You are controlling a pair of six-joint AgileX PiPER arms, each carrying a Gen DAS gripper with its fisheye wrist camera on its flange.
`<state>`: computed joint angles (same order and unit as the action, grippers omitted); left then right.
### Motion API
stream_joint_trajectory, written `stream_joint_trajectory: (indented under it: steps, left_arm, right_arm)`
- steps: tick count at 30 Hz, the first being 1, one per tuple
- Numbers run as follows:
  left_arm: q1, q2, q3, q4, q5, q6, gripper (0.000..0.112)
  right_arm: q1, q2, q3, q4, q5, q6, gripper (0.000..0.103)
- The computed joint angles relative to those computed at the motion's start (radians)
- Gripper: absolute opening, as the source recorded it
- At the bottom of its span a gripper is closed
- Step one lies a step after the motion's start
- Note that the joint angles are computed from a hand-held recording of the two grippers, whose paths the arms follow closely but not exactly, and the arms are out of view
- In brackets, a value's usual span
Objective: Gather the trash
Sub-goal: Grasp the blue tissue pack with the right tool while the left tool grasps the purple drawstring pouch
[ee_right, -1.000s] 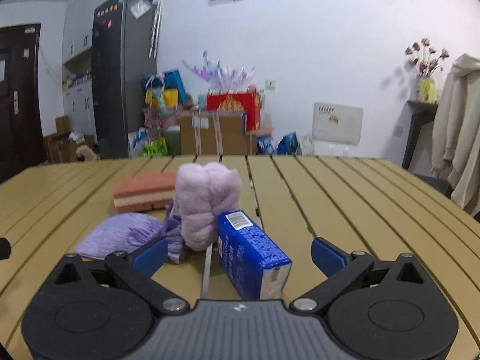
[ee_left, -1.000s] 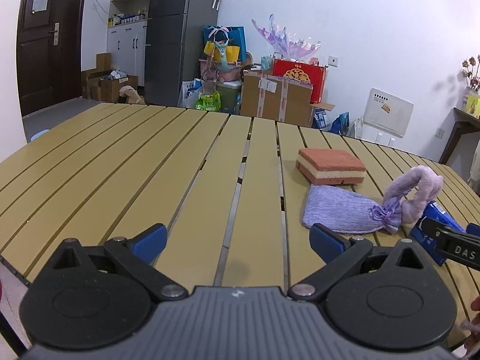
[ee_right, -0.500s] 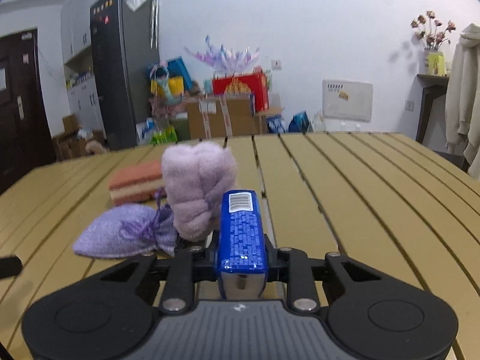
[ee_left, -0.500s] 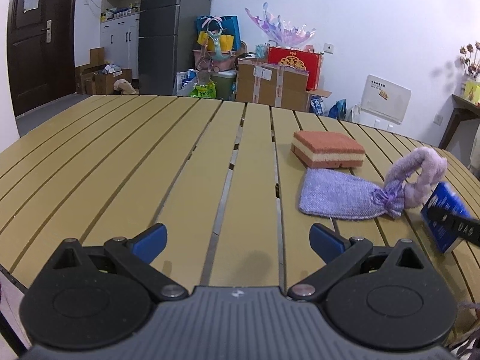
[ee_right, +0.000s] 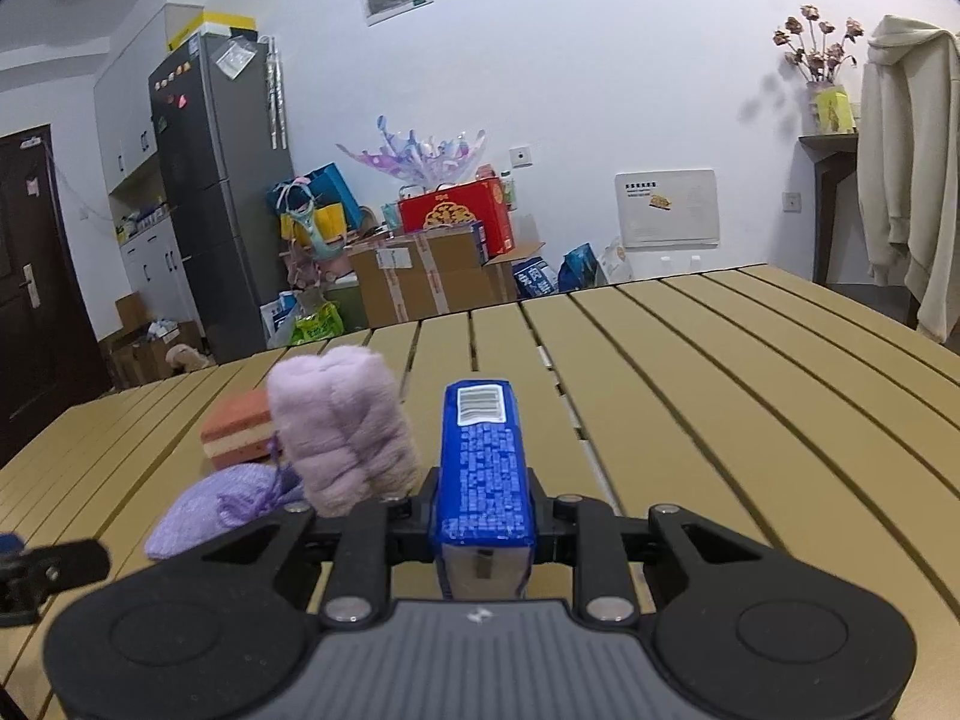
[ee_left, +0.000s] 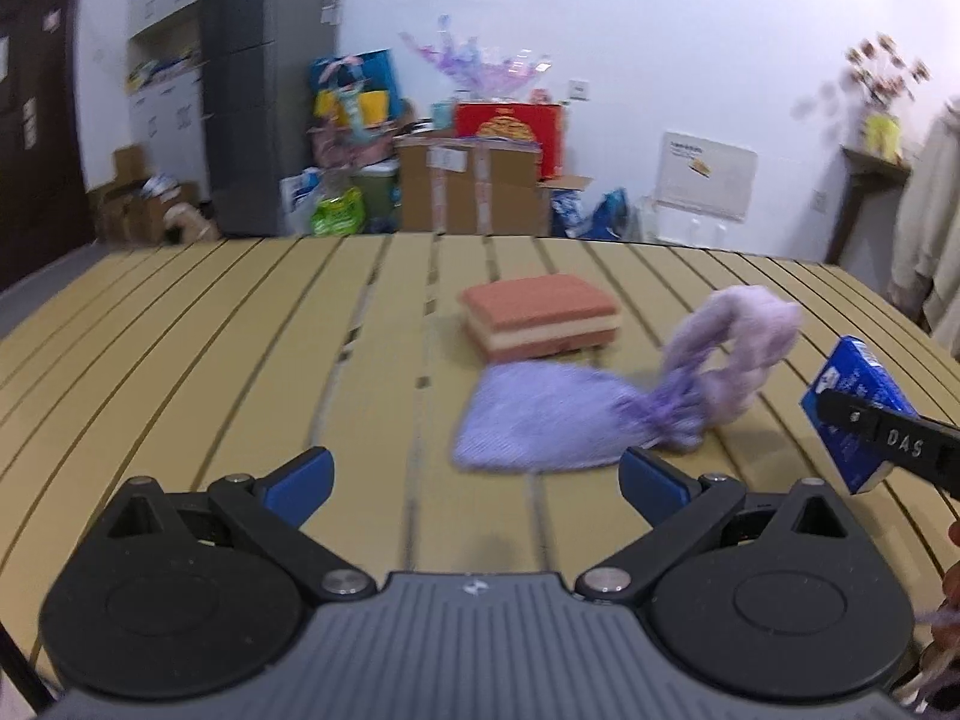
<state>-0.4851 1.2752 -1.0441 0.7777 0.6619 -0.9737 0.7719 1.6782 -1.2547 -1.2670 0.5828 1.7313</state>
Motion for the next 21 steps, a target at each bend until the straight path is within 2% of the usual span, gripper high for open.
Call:
stream_joint_trajectory:
  steps: [4,9,12,18,21]
  left_arm:
    - [-0.042,0.126,-0.136,-0.001,0.03,0.076,0.103]
    - [-0.042,0.277,-0.263,-0.083,0.016,0.233,0.103]
    - [-0.055,0.37,-0.337,-0.054,0.051,0.224,0.103]
    - [-0.032,0.462,-0.398,-0.083,0.039,0.241,0.103]
    - [-0.013,0.457,-0.369,-0.092,-0.011,0.216,0.103]
  right_arm:
    - [-0.031,-0.014,0.017,-0.004,-0.021,0.013,0.023]
    - [-0.059,-0.03,0.041,-0.048,-0.035,0.043,0.023]
    - [-0.073,-0.036,0.05,-0.066,-0.044,0.06,0.023]
    - [-0.098,-0.016,0.042,-0.052,-0.092,0.048,0.023]
    - [-0.104,-0.004,0.035,-0.043,-0.109,0.038,0.023]
